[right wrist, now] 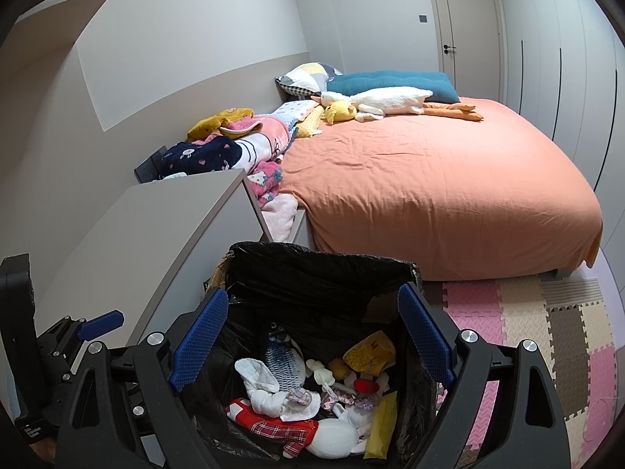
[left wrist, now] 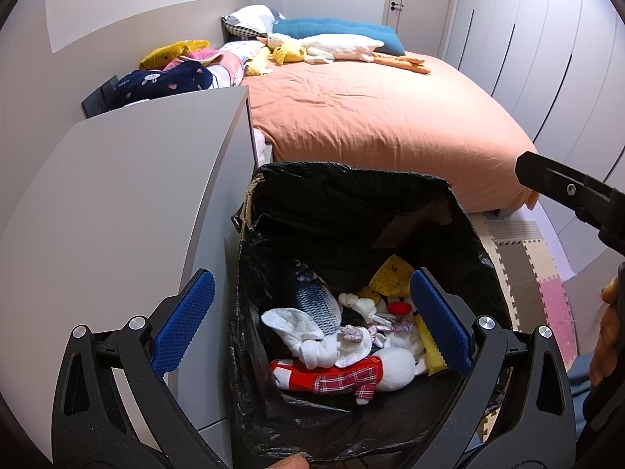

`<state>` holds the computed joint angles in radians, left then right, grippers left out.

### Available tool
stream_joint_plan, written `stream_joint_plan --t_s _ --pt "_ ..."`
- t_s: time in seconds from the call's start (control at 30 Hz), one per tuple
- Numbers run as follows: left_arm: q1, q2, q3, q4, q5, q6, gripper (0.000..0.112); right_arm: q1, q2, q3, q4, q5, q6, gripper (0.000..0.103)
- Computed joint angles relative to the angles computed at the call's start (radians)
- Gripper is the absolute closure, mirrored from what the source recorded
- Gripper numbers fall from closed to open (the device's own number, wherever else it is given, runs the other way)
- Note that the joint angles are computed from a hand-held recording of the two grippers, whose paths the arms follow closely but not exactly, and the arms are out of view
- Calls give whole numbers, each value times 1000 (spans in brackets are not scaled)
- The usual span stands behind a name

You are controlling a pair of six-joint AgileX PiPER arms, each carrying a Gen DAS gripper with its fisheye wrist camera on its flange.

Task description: Organize soft objects

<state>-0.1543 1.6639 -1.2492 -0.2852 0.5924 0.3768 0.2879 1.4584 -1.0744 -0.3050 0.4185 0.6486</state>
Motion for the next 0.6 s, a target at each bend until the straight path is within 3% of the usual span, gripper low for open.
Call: stream_joint_plan --t_s 0.6 --pt "-8 -10 8 17 -8 -12 16 2 1 8 -7 -7 6 14"
